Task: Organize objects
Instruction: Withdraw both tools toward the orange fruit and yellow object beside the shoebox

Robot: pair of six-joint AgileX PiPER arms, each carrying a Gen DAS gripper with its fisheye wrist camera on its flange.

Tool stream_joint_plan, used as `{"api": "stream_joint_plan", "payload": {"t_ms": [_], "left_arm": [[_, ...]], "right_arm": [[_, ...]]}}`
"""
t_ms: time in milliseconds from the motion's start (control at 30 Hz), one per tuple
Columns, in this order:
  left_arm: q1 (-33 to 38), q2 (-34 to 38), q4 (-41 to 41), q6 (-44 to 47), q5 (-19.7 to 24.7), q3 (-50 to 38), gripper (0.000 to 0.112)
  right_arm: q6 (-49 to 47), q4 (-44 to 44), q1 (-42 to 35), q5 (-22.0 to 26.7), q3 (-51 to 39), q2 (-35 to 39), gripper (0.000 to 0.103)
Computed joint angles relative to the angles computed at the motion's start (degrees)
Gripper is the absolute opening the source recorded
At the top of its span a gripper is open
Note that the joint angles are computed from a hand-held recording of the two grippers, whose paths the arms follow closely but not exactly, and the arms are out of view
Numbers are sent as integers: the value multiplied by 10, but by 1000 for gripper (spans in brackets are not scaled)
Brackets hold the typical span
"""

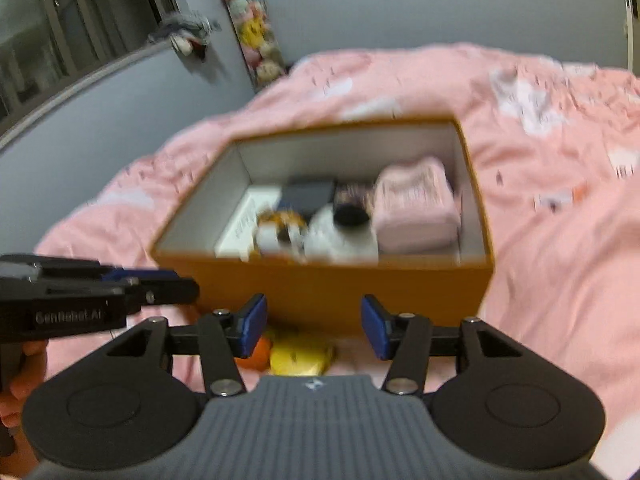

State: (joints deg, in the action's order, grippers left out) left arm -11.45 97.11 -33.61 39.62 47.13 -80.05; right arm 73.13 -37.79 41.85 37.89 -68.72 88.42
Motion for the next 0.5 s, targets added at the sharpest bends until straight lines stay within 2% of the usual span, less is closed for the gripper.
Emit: {"api": "stream_joint_plan", "payload": {"t_ms": [133, 267, 500], "left_arm": [[-25, 1, 47, -31, -51, 41, 38], [-37, 11, 61, -38, -77, 59, 40], [-33, 36, 32, -49, -97, 61, 48]], "right_arm": [[25, 10, 11, 35, -5, 37, 54], [30, 12, 9, 51, -10, 61, 53], [19, 32, -8, 18, 1, 77, 53]]}}
